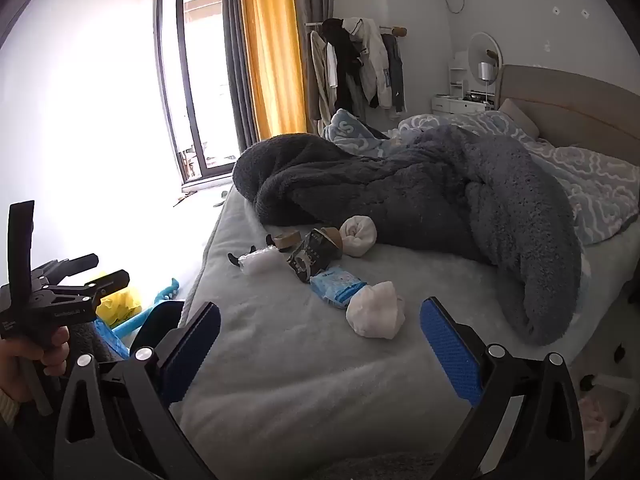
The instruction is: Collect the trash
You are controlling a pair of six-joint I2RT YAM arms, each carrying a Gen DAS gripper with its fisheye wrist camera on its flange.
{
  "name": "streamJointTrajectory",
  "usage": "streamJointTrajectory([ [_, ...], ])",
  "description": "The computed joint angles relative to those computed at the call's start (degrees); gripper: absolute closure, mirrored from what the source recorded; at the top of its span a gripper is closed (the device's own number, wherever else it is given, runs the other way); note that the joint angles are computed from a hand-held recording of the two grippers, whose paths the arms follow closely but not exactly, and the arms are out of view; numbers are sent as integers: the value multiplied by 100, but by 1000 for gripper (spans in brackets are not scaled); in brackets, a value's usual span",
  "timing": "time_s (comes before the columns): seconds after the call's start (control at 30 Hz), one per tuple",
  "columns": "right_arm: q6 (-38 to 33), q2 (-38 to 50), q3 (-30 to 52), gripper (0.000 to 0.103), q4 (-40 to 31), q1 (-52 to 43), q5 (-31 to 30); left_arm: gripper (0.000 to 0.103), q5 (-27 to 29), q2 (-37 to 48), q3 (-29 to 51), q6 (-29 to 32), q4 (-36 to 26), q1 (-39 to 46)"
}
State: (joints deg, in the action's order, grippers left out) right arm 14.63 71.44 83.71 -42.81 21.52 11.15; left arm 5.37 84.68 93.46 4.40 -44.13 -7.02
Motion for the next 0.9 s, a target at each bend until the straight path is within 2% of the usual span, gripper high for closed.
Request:
streamJointTrajectory([
  [0.9,-76,87,39,2,-31,13,51,3,45,4,56,4,-104,43],
])
